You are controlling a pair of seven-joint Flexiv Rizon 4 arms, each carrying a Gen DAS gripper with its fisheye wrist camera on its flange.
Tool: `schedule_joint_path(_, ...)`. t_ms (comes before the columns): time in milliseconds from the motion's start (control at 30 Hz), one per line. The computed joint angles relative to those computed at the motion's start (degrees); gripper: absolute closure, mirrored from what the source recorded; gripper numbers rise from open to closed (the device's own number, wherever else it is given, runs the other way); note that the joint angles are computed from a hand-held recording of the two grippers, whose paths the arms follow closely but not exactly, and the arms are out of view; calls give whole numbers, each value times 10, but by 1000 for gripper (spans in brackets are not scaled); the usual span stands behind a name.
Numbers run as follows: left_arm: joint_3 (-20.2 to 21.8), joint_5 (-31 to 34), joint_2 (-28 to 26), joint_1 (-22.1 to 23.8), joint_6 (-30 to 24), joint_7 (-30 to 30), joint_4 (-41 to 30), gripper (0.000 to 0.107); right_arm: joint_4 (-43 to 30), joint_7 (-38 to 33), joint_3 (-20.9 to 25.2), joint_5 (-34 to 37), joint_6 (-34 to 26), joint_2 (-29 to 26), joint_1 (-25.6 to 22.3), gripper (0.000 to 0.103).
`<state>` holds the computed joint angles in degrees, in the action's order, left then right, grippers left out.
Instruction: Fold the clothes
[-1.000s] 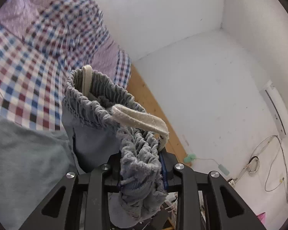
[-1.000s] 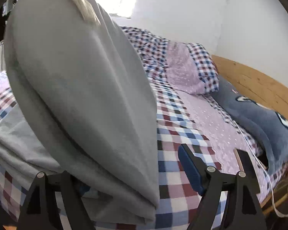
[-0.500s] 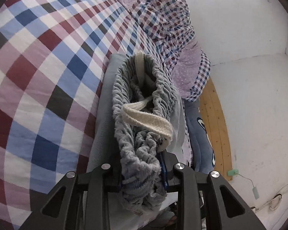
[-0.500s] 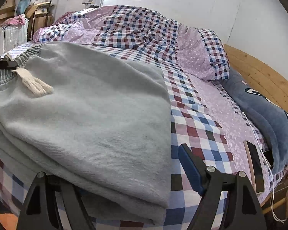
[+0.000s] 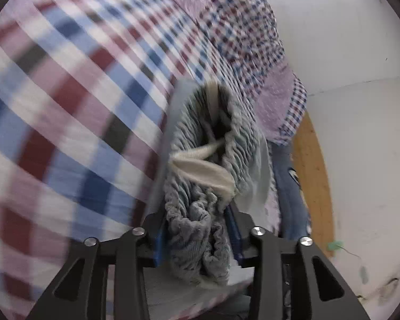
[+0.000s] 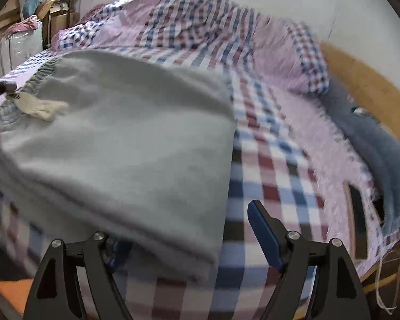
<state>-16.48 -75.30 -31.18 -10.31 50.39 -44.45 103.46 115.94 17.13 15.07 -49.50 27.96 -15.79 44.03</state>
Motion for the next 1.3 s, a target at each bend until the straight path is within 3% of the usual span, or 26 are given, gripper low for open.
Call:
schedule_joint_path(100,-6,-94,28,-5,65,93,13,43,17,4,10,4,31,24,-5,20)
schedule_joint_path(200,-6,-185,41,-23,74,205,6,31,35,37,6,-59,74,47,-9,20)
schedule_joint_path(367,7,-192,31,-79,126,294,-35,29,40,91,-7,-172,92,58,-24,20)
schedule_joint_path(500,-4,-204,16,-98,130,339,-66,24,37,133,-26,-228,120,51,-56,20)
schedule_joint_path(633,-15,-159,-13,-115,154,320,-113,24,30,180,-57,-309,177,43,-107,20)
schedule_joint_path(833,-35,-76,-67,-149,276,284,-193,24,-6,205,-92,-380,267,10,-181,20)
schedule_joint_path(933,-34,-9,-92,-156,300,252,-221,24,-28,207,-106,-397,304,-17,-207,28)
schedule_joint_path(1000,-1,78,-118,-169,282,181,-247,23,-41,206,-112,-389,333,-40,-221,36)
schedule_joint_path(1133,152,288,-181,-224,156,-34,-323,24,-58,174,-128,-357,397,-93,-233,50)
schedule_joint_path(1167,186,335,-196,-239,146,-71,-334,24,-58,172,-132,-355,406,-100,-233,53)
schedule_joint_path(1200,201,362,-204,-248,161,-81,-331,24,-55,164,-135,-347,406,-104,-231,54)
schedule_joint_path(1300,173,385,-201,-238,221,-52,-303,24,-53,169,-147,-358,419,-108,-229,55)
